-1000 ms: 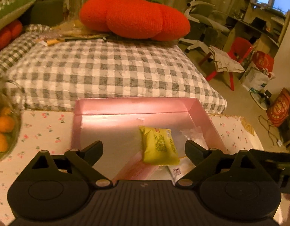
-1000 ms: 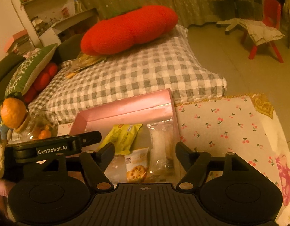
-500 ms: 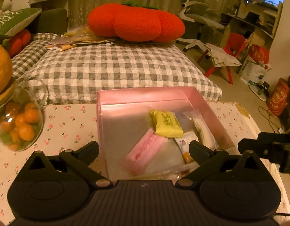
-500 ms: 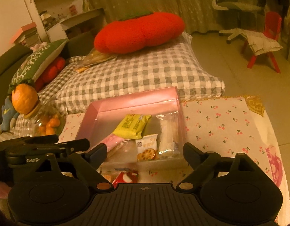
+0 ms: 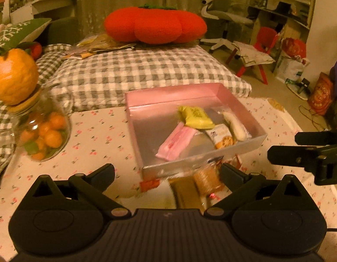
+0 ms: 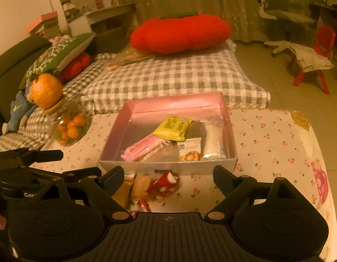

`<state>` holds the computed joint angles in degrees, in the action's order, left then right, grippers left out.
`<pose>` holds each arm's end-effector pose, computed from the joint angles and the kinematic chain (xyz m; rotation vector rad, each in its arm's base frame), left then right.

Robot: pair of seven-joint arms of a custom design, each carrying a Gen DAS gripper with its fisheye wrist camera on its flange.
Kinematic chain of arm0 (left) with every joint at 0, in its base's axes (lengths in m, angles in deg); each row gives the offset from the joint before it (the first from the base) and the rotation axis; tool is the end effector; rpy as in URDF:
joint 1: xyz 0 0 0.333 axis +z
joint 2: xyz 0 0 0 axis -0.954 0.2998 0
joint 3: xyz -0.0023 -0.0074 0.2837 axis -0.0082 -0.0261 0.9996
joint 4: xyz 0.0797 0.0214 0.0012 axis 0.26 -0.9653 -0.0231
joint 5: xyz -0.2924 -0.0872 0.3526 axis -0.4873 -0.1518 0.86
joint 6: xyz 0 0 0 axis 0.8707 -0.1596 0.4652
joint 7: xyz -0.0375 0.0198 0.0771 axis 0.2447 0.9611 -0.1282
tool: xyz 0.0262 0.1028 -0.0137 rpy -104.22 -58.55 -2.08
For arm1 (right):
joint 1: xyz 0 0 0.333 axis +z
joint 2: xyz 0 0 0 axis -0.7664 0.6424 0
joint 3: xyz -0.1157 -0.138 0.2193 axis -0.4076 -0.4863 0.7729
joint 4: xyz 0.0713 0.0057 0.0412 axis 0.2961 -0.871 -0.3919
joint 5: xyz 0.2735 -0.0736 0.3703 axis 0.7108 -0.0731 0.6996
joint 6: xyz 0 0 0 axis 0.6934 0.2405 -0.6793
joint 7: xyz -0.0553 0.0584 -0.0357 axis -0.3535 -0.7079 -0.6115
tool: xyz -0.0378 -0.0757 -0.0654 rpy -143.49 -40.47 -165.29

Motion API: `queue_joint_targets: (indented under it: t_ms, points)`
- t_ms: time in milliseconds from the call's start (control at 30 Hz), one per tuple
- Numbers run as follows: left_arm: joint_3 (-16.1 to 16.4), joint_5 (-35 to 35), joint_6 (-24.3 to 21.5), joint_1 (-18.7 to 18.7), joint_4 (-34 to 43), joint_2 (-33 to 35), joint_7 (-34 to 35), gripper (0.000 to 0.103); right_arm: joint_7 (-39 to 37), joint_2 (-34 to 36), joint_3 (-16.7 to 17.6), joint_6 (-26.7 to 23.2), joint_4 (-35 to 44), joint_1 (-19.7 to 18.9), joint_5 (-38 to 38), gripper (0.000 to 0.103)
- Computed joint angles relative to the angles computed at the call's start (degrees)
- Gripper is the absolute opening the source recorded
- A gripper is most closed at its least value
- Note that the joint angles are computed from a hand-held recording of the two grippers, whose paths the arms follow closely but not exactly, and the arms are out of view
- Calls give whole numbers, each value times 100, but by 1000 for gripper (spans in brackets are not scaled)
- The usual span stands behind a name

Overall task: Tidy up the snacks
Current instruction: 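Withdraw both tools from the pink box back toward the snack pile, then grasp the silver foil packet with left tool while right tool grasps red-white candy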

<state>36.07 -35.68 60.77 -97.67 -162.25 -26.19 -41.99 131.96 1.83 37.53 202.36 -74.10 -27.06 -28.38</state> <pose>0.3731 -0.3855 0.5132 -1.9242 1.5835 -0.6658 0.4565 0.1678 0.4999 -1.9657 1.0642 -0.2425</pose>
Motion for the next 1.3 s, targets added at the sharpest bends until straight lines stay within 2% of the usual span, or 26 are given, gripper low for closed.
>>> queue_joint_targets:
  t_ms: [167,233,300,500,667,733,967,1133,1300]
  points:
    - [-33,-123,-414,-114,-128,-197,130,102,-86,-380,-31,49,-359,63,48,91]
    - [-63,-145,-565,-158,-243,-313,100,102,-163,-515,-101,125,-509,143,169,96]
    - [-52,-163,-649,-217,-378,-438,152,102,-390,-681,-230,235,-698,281,360,97]
    - [-4,-262,-917,-394,-783,-841,409,102,-976,-1025,-295,284,-1097,384,319,98]
    - [-4,-336,-1052,-452,-1043,-1050,370,102,-963,-1047,-88,601,-1340,380,207,98]
    - [29,-363,-1011,-487,-1139,-1094,393,102,-871,-968,36,771,-1384,371,80,98]
    - [85,-220,-936,-504,-1482,-1266,699,102,-729,-835,73,964,-1454,497,-228,98]
    - [225,-74,-420,-483,-1790,-1416,1136,102,-592,-744,153,936,-1467,499,-458,98]
    - [275,-84,-259,-388,-1741,-1153,1616,102,-489,-628,138,803,-1416,528,-564,98]
